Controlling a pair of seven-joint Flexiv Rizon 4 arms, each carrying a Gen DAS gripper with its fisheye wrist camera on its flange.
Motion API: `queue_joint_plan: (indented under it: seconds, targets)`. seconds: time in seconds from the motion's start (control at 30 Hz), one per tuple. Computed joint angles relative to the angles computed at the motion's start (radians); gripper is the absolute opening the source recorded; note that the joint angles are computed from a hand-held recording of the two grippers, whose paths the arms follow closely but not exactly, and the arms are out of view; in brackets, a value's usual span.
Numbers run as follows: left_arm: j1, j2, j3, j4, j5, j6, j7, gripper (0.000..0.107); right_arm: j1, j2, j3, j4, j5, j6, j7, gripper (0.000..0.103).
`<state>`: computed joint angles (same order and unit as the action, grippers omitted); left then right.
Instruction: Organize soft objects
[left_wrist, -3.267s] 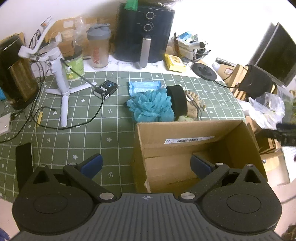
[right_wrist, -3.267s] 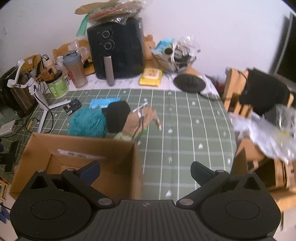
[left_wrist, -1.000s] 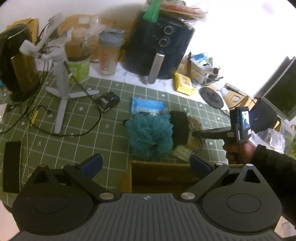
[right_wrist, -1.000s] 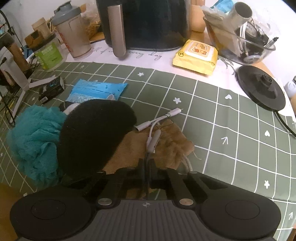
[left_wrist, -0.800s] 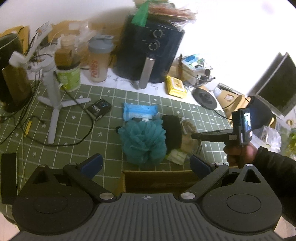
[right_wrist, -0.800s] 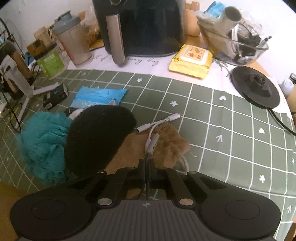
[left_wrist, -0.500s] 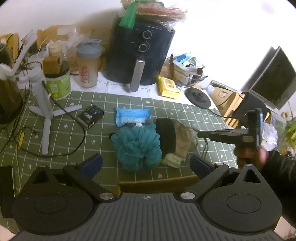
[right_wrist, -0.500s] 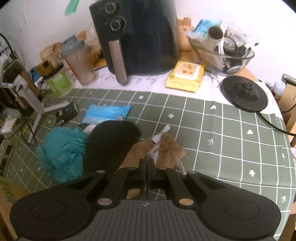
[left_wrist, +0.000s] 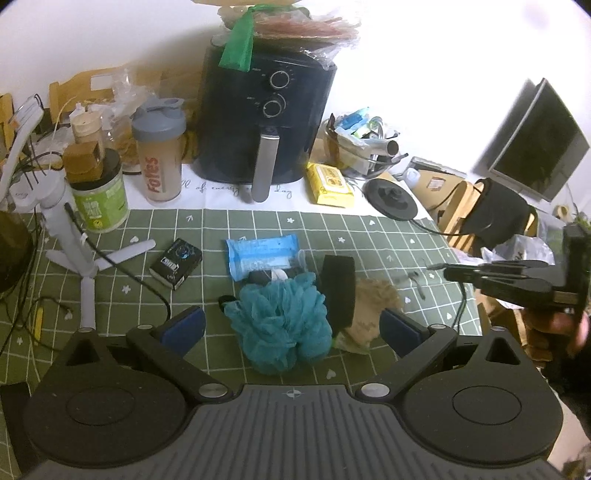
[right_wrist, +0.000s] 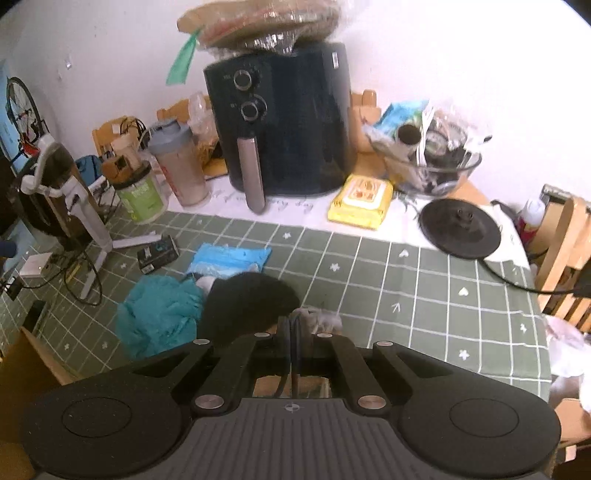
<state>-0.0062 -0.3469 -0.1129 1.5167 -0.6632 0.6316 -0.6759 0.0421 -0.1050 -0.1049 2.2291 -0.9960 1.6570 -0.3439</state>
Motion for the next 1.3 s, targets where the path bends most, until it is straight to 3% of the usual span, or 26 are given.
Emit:
queue_joint_plan:
  seconds: [0.17, 0.33, 0.4, 0.5, 0.57, 0.67, 0.9, 1.3]
  targets:
    - [0.000, -0.009, -0.010, -0.015, -0.015, -0.013, 0.012, 0.103, -0.038, 0.035, -0.002, -0.014, -0.142, -0.011, 0.097, 0.005]
    - [-0.003, -0.009, -0.013, -0.019, -0.024, -0.031, 0.023, 0.103, -0.080, 0.053, 0.067, -0.024, -0.056, -0.043, -0.011, 0.005]
    - [-0.004, -0.008, -0.012, -0.016, -0.025, -0.035, 0.026, 0.103, -0.089, 0.046, 0.067, -0.028, -0.074, -0.025, -0.005, 0.005]
    - [-0.006, -0.007, -0.007, -0.014, -0.017, -0.041, 0.017, 0.103, -0.080, 0.009, 0.127, -0.028, 0.138, -0.044, -0.184, 0.006]
    - [-0.007, -0.006, -0.003, -0.012, -0.009, -0.047, 0.007, 0.103, -0.109, -0.043, 0.222, -0.043, 0.341, -0.065, -0.355, 0.006]
    - [-0.008, -0.004, 0.002, -0.012, 0.004, -0.054, -0.011, 0.103, -0.143, -0.112, 0.329, -0.081, 0.525, -0.142, -0.512, 0.006]
    - [-0.008, 0.002, 0.009, -0.009, 0.019, -0.052, -0.039, 0.103, -0.150, -0.182, 0.408, -0.113, 0.768, -0.176, -0.656, 0.005]
    - [-0.005, 0.002, 0.011, -0.006, 0.032, -0.055, -0.074, 0.103, 0.004, -0.135, 0.233, -0.071, 0.869, -0.219, -0.676, 0.005]
